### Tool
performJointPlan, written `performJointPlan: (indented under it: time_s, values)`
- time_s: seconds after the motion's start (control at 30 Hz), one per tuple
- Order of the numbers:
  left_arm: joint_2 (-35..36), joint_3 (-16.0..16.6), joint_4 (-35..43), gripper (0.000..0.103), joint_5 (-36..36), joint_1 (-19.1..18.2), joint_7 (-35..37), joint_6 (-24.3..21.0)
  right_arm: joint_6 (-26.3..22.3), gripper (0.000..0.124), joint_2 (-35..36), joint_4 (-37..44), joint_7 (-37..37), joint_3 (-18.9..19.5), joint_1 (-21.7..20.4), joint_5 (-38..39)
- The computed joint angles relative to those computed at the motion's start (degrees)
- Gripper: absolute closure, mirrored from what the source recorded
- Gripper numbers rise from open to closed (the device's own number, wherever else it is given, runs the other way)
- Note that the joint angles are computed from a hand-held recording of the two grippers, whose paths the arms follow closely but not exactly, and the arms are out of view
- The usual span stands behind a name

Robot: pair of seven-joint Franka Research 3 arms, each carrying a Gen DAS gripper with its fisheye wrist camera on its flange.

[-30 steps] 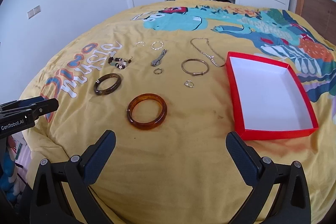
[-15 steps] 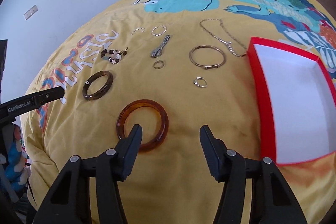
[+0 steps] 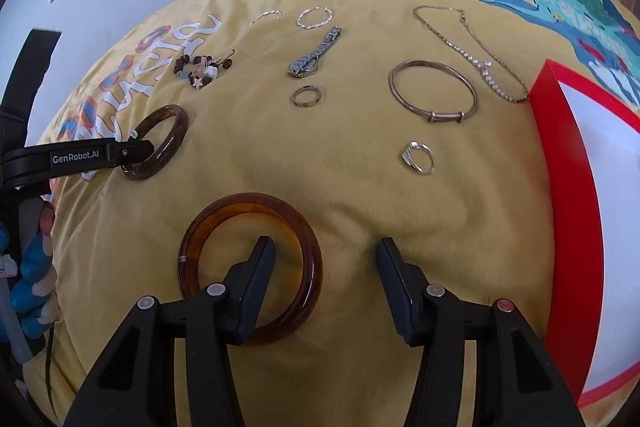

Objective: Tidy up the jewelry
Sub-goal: 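Grasp the dark brown bangle with the left tool while the right tool grasps the amber bangle, then carry both bangles into the red-rimmed box and open both tools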

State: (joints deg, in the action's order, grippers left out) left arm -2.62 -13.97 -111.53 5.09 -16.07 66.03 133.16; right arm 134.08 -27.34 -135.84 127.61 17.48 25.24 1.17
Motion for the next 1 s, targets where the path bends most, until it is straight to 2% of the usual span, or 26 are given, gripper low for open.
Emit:
performJointPlan:
  time_s: [0.07, 0.1, 0.13, 0.17, 0.33, 0.67, 0.83, 1.0]
  values:
    - [0.4, -0.14, 0.37, 0.08, 1.6, -0.03, -0.67, 0.43, 0.52, 0.087, 0.5, 0.44, -0.63, 0.27, -0.18, -1.16]
    - [0.34, -0.18, 0.37, 0.085, 2.3, -0.02, -1.12, 0.5, 0.87, 0.093, 0.72, 0.61, -0.63, 0.38, -0.2, -1.39]
    - [0.17, -0.15, 0.29, 0.093, 2.43, -0.01, -1.21, 0.57, 1.18, 0.108, 0.85, 0.74, -0.92, 0.15, -0.19, -1.41]
    - [-0.09, -0.07, 0.1, 0.094, 2.32, 0.03, -1.18, 0.75, 1.43, 0.112, 0.63, 0.59, -0.92, -0.07, -0.18, -1.19]
    - [-2.99, 0.49, -2.15, 0.094, 0.42, 0.32, -0.73, 2.41, 2.92, 0.113, -1.76, -0.19, 0.91, 0.42, -0.6, -0.96]
    - [-8.22, 0.61, -2.86, 0.094, 0.36, -0.14, 1.1, 2.99, 0.69, 0.113, -6.48, 2.26, 4.24, 2.79, -2.16, -3.02]
    - [-10.26, 0.55, -2.0, 0.094, -2.15, -1.76, 3.63, 2.95, -2.33, 0.113, -12.38, 1.17, 5.54, 2.83, -3.04, -2.96]
    - [-8.63, -1.02, 1.56, 0.094, -5.78, -5.0, 6.36, 2.66, -8.18, 0.113, -22.35, -2.96, 6.24, 0.68, -6.21, -2.39]
